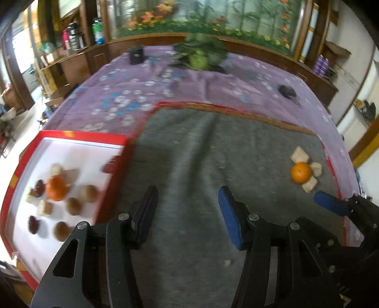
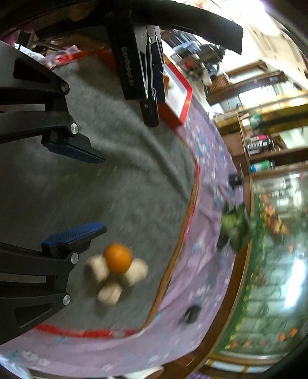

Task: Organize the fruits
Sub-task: 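Move both open grippers back over the last orange and cakes, then grasp a beige cake with the right gripper while the left gripper grasps the orange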

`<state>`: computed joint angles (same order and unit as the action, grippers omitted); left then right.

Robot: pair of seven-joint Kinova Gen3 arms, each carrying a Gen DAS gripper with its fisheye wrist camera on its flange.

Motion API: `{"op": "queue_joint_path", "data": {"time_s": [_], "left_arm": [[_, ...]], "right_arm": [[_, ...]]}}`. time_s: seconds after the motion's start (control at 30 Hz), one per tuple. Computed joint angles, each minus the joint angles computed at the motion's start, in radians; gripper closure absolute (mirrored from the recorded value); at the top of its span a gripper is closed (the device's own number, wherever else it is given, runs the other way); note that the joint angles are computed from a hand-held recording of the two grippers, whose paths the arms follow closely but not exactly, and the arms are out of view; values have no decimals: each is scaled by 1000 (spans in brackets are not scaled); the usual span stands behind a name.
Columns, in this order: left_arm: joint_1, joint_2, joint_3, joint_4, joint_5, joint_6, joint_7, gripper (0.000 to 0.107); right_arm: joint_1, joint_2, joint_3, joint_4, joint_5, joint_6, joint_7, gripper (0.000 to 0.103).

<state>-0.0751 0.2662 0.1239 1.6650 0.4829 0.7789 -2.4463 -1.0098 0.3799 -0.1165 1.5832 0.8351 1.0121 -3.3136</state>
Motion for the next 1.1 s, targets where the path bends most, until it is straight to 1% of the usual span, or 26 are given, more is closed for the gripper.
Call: {"op": "queue_joint_path", "data": {"time_s": [0.13,0.2,0.33,0.47,0.53,0.63,0.7,0.83,0.9,0.93,0.97,1.03,1.1], "left_arm": [[32,1,16,7,-14,12,2,54],[47,4,23,9,-20,19,-4,54],[81,16,29,3,-38,33,13,54],[109,24,36,-1,-54,43,29,54],[114,25,38,1,-55,44,31,54],[121,30,37,-3,-62,42,40,54],[122,34,36,-10,-66,44,46,54],[125,44,38,-23,-69,47,58,54],[129,51,40,-32,-72,55,67,54],[132,55,41,-38,-74,61,73,54],[135,58,43,-43,-77,66,78,54],[137,62,49,-49,-76,76,74,55],[137,65,59,-55,-66,91,60,55]], "right_arm": [[-19,-51,-10,87,2,36,-94,52],[-12,-70,-24,123,3,39,-134,52],[6,-106,-53,199,15,28,-227,52],[30,-128,-72,250,63,-20,-289,52],[52,-123,-78,249,83,-48,-256,52],[84,-101,-77,225,80,-73,-158,52],[106,-93,-69,218,71,-110,-95,52],[133,-80,-43,210,51,-133,-10,51],[154,-86,-34,230,51,-187,5,59],[163,-85,-31,231,36,-204,24,71],[168,-81,-32,228,24,-205,37,78],[149,-90,-23,240,29,-207,27,78],[127,-104,-21,259,46,-196,-16,78]]}}
